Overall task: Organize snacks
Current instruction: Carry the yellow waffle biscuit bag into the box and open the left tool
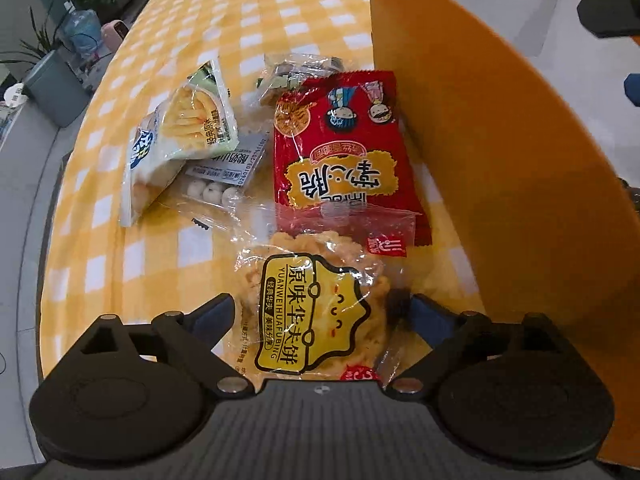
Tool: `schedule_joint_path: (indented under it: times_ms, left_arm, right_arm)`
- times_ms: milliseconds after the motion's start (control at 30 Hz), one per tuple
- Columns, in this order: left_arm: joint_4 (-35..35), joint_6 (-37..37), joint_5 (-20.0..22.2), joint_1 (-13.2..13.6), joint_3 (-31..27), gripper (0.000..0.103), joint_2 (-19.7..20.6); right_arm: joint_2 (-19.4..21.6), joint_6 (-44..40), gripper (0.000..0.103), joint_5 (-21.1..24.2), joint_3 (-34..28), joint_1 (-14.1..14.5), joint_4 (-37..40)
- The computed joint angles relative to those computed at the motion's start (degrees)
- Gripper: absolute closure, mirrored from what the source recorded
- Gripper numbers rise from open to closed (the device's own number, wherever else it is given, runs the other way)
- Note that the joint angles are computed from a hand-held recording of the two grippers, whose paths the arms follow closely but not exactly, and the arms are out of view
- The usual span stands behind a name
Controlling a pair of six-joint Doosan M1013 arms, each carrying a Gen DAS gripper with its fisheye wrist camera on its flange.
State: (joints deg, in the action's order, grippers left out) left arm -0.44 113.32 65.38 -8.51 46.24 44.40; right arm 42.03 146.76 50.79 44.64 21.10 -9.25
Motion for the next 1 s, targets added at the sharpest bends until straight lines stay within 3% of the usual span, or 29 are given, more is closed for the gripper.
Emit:
schedule_joint_path:
  times_ms: [67,100,200,533,733,900,1000]
  left_arm:
    - [-1.42,0.08,-0.13,0.33,0.37,0.0,-0.25]
    - [-2.03,-0.51,-0.08,0.44,0.44,0.009,-0.36]
    - [-2.2,-2.03,0.31,0.64,-0.15,0.019,-0.37]
    - [-6.02,-2.77,-4.06,1.64,-0.19,0.02,-2.79]
    - [-15.58,0.63,-6.31,1.51,-0.29,0.02,-5.4]
    - [-25.11,1.19,-1.98,0.24,-3.31,0.02,-4.38]
    - [-26.36,-0.85,2.64,-1.19,-6.12,0.02,-2.07]
  right_arm:
    - [0.08,-0.41,0.037,0.06,-0.2,0.02,0.26]
    - [0.09,-0.69,0.037,0.04,-0.22,-0.01,0.44]
    - [0.19,-1.18,0.037,0.2,-0.44,0.03,0.59]
    - [-3.01,0.27,0.037,-2.09,3.0,0.16,-4.23]
    - [-7.11,5.35,0.036,-3.71,8.36,-0.01,-10.87]
    - [-9.98,10.08,0.036,-5.51,12.72,-0.78,-13.72]
    - [-10.95,9.36,0.036,-6.21,14.32,-1.34,-12.81]
